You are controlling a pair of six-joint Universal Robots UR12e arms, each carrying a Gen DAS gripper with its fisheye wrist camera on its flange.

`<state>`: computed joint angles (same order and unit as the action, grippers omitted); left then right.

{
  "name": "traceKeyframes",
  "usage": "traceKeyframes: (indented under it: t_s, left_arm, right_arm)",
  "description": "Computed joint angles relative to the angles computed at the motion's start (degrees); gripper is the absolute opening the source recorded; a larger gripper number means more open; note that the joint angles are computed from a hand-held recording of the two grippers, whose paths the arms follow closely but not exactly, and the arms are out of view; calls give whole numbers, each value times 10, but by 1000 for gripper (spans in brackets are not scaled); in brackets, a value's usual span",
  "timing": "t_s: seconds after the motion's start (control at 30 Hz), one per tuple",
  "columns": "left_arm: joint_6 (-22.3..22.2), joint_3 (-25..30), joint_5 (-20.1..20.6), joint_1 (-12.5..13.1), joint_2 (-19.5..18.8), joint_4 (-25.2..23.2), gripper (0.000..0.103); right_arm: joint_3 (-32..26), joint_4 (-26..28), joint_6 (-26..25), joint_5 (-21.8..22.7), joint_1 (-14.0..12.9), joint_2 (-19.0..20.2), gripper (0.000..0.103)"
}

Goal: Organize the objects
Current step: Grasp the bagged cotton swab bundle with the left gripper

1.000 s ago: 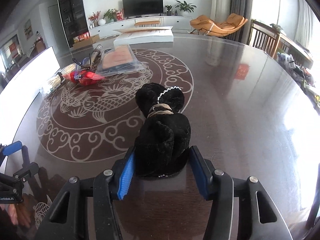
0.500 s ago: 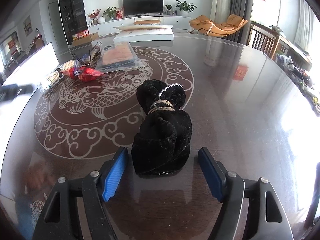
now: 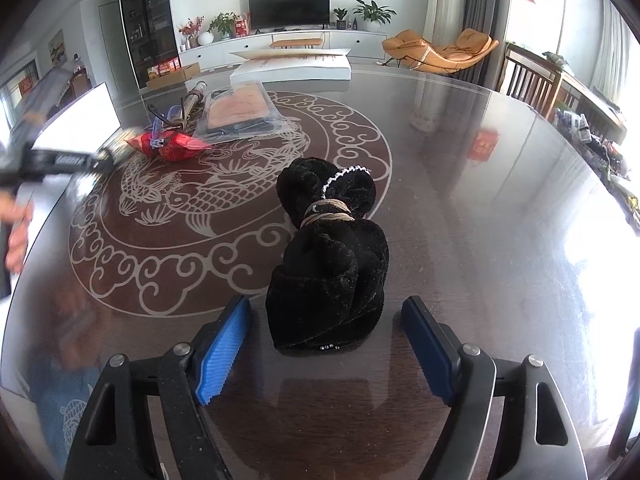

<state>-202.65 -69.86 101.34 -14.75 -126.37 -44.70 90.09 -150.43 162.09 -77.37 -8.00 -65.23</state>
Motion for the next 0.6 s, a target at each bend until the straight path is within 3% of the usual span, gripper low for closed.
traceKeyframes:
  t_s: [0.07, 0.17, 0.23, 0.3, 0.37, 0.47, 0.5, 0.6]
  left_arm:
    - [-21, -54, -9, -13, 31, 32, 30]
    - [-19, -107, -14, -36, 61, 61, 31]
    - [-11, -120, -4, -46, 68, 72, 41]
    - [-2, -118, 1, -49, 64, 78, 70]
    - [7, -110, 22, -52, 58, 71, 75]
    - [13, -111, 32, -51, 55, 79, 92]
    - [9, -117, 30, -49, 58, 84, 102]
    - [10, -121, 28, -46, 61, 80, 103]
  right_arm:
    - [-1, 1, 0, 0, 0, 0, 79]
    - [-1, 1, -1, 1, 0, 0, 79]
    - [-1, 2, 0, -2, 0, 0, 81]
    - [-2, 4, 3, -4, 0, 1, 84]
    - [-2, 4, 5, -6, 0, 1, 85]
    - [-1, 4, 6, -4, -1, 0, 85]
    - [0, 5, 6, -1, -2, 0, 85]
    - [-4, 25, 10, 43, -15, -2, 86]
